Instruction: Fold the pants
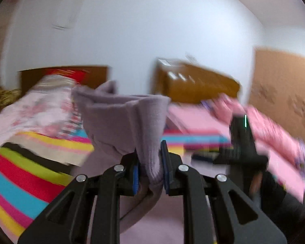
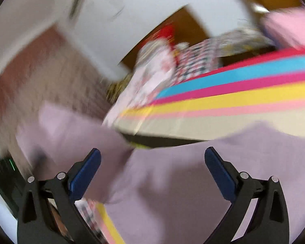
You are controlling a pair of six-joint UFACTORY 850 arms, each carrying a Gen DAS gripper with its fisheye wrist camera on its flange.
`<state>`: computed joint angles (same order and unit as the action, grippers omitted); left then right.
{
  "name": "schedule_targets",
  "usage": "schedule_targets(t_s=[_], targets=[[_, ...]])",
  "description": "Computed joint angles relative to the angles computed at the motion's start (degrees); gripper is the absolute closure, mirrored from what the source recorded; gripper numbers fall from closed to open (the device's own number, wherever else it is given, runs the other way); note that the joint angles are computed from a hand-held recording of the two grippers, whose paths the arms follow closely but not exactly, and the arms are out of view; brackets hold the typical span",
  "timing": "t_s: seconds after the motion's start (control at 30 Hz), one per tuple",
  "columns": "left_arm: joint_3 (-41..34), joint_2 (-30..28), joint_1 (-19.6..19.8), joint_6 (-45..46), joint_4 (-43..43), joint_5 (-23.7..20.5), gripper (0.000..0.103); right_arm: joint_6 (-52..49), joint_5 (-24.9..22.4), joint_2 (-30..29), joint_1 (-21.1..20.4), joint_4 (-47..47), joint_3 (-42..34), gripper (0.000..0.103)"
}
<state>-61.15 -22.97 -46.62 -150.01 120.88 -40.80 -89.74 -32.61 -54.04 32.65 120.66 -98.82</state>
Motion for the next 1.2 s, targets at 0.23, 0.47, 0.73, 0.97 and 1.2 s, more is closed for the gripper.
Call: schedule_targets(t_s=[0.23,0.47,0.73,0.97,1.2], targets=[[-18.42,-19.08,-0.25,31.24,-21.21,20.93,0.069,-8.79,-0.39,6.25,-4.53,11.02,13.72,0.004],[-3.43,-5.61,-1.7,2.05,9.14,9.92,0.01,-4.83,-3.77,7.52,-4.38,2.37,18.32,0.005],[8.78,-0.08,-0.02,-2.58,-12.75,-1.97,0.008,11.21,-4.13,8.55,0.71,-20.95,19.55,0.012],[10.01,-2.55,0.31,-6.55,-11.66,-2.55,0.007,21.6,-0.25,6.17,4.54,-29.61,14.08,0.014],[15.91,0.89,-2.2,-10.82,-11.04,-3.97,0.007,27.13,5.1,3.35,5.47,-28.08,9.96,0.05]])
